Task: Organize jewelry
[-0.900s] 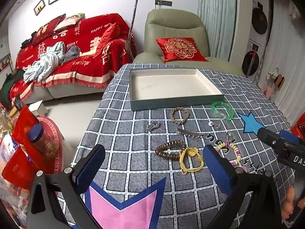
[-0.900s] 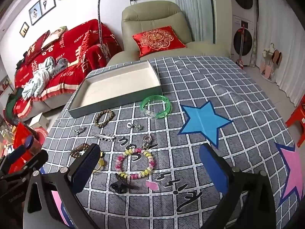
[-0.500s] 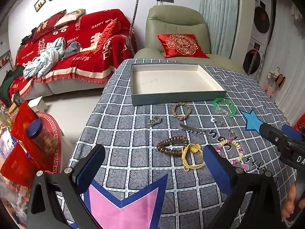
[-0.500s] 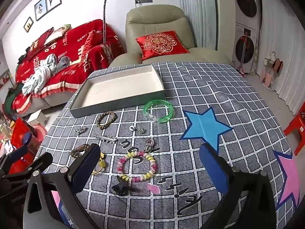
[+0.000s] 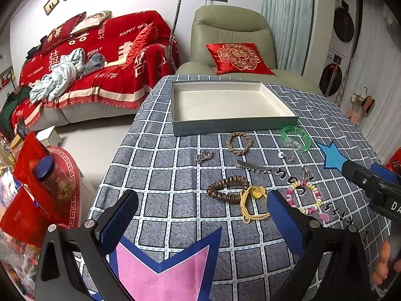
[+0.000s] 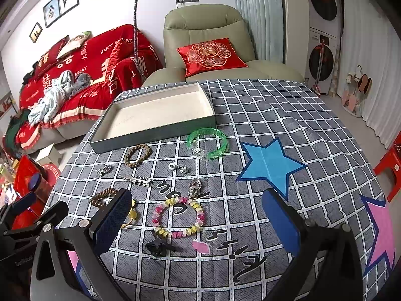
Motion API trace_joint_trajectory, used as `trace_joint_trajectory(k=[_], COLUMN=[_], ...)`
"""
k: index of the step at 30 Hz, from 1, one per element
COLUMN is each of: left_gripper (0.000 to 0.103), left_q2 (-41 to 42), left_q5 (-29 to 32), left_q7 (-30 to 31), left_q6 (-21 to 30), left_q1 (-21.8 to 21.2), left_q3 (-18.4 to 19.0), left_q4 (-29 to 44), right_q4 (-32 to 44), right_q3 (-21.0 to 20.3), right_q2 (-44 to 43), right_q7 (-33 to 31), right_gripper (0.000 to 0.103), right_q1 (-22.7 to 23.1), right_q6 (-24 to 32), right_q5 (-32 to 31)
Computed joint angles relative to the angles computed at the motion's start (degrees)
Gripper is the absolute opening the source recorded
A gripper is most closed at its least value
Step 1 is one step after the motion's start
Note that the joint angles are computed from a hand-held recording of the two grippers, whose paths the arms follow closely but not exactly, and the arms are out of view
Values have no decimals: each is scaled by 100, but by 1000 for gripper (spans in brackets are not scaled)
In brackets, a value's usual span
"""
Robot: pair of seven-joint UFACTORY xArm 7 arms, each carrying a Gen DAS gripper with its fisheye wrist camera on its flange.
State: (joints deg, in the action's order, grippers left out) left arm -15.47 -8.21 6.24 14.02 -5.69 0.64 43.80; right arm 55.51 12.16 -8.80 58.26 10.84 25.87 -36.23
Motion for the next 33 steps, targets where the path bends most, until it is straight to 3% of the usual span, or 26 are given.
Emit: trace_joint_trajectory(k=[33], left_gripper=[103], left_q2=[14], left_q5=[13], left_q7=[-133], left_q6=[141], left_q1=[71], left_q3=[7], left_q4=[32], right_q4=[-5], right_q3=[18], right_q2=[34], right_q7=[51], right_gripper=[103], right_q1=[68], right_q6=[15], right_q5=[12])
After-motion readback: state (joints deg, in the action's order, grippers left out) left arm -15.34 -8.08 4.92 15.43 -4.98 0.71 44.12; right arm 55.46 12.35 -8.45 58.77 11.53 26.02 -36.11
